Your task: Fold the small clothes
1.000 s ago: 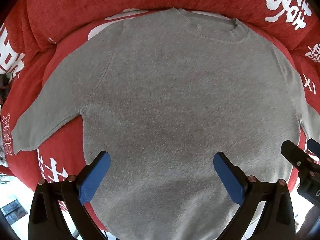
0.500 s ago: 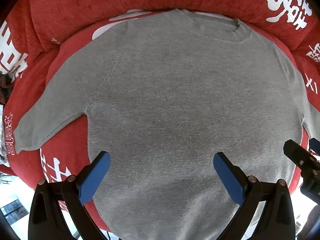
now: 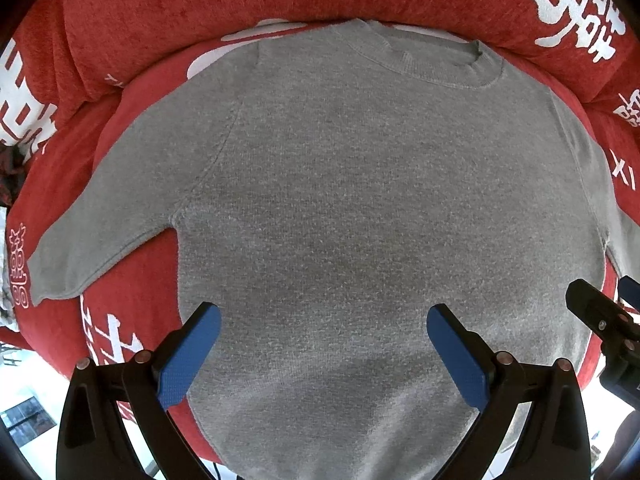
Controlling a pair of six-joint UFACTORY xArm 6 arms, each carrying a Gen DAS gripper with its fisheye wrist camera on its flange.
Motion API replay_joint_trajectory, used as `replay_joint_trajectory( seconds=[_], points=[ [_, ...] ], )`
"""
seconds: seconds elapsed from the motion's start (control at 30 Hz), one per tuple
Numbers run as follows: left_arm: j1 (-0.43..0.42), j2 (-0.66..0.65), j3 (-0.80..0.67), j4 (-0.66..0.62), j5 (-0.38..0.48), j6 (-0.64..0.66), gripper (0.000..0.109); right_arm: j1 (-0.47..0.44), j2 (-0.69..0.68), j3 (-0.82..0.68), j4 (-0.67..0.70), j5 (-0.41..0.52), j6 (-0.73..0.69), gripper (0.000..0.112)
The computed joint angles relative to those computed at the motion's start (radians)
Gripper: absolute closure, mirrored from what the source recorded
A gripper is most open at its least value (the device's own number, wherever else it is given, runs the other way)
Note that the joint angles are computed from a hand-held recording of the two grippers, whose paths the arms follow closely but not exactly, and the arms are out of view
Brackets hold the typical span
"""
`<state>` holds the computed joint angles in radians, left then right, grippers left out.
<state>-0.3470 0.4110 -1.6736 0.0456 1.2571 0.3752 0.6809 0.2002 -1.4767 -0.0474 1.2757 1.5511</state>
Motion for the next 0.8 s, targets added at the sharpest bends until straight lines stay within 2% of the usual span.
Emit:
replay_joint_trajectory(
  seconds=[0.8],
  points=[
    [0.004, 0.012, -0.021, -0.015, 0.013, 0.008, 0.006, 0.002, 0.029, -0.031, 0.003, 0.009, -0.001, 0.01]
  ],
)
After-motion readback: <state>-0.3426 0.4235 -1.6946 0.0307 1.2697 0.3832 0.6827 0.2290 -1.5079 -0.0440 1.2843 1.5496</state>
